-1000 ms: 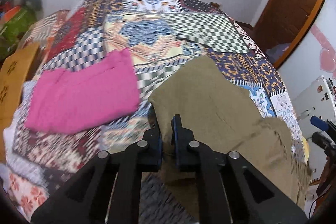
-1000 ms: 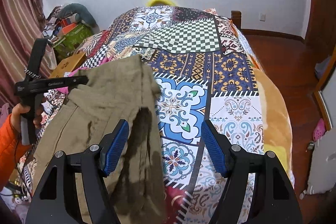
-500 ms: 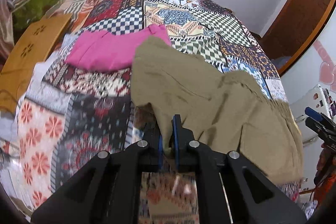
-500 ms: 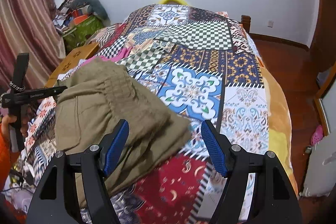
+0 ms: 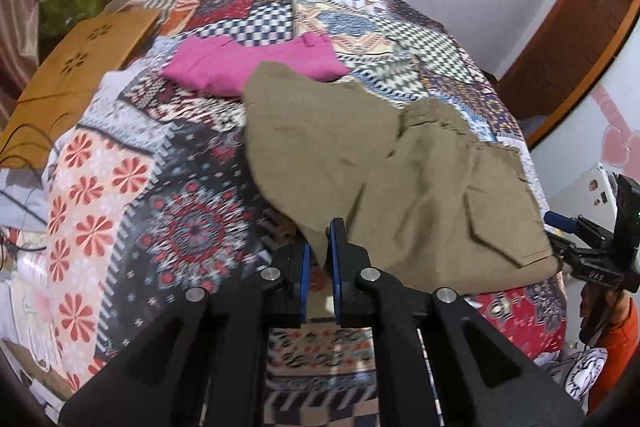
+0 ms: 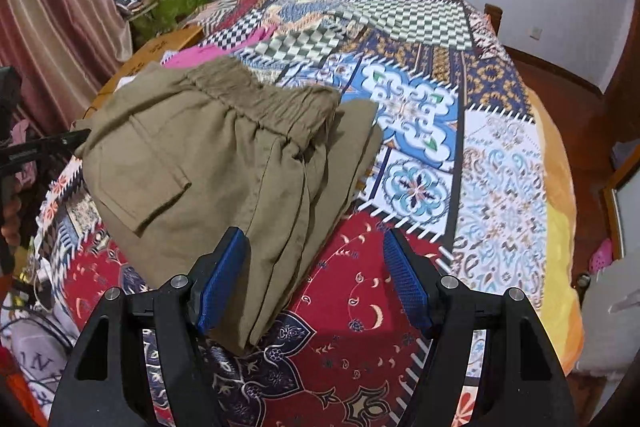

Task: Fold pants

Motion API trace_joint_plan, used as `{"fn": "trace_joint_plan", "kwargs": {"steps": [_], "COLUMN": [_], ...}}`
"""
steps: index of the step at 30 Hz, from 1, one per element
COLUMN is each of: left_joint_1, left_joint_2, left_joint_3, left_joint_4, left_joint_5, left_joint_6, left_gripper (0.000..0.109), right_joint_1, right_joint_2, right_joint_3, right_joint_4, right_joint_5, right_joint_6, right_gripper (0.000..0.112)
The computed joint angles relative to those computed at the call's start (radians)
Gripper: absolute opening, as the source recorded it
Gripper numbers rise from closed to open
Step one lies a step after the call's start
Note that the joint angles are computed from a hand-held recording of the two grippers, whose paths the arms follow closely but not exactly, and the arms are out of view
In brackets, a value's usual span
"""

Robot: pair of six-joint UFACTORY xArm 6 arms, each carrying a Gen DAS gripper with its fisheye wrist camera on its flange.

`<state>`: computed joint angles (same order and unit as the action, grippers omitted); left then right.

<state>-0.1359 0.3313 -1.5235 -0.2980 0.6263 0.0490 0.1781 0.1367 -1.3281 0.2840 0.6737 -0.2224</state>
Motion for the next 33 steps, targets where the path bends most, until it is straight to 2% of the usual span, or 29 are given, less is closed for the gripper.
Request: {"fn": "trace_joint_plan", "kwargs": {"steps": [8,13,18,22,25,29,31,33], "left_joint_1": [0.028,0.035,0.039,0.018,-0.007,-0.039,-0.054,-0.072], "left_joint_2": [0.011,0.002,0.008,0.076,0.149,0.294,0.367,0.445], "left_joint_3": [0.035,0.012,-0.069,-0.197,-0.307,-0.525,-0.638,-0.761], "left_joint_4": [-0.014,0.085,0.08,0.077,0.068,0.04,0.031,0.032], "left_joint_5": [0.027,0.031,0.038,0.058,0.086,0.192,0.249,0.307], "left_joint_6": [0.0,-0.043,0.01,0.048,0.063,0.081,0.084,0.084], "left_gripper": [0.011,0.011,0.011,0.017,0.03,0.037,0.04,0.045], "right_joint_1": [-0.003,-0.005,-0.015,-0.019,-0.019,-0.012,-0.009,-0.009], "right_joint_2": [0.009,0.028,0.06,0.068,0.086,0.128,0.154,0.177], "right_joint_3": [0.008,-0.007,-0.053,-0.079,-0.116,-0.174,-0.207,-0.235], "right_joint_4": [-0.028,-0.047,-0.087,-0.084,-0.033,0.048,0.07,0.09], "right_joint_5": [-0.035,-0.044,-0.043,-0.088,-0.102,-0.091,-0.074,-0.051], "right_joint_6": [0.01,0.006,0.034,0.047,0.02,-0.036,-0.057,-0.073], "right_gripper": [0.069,0.069,0.069,0.069,0.069,0.066,0.059,0.058]}}
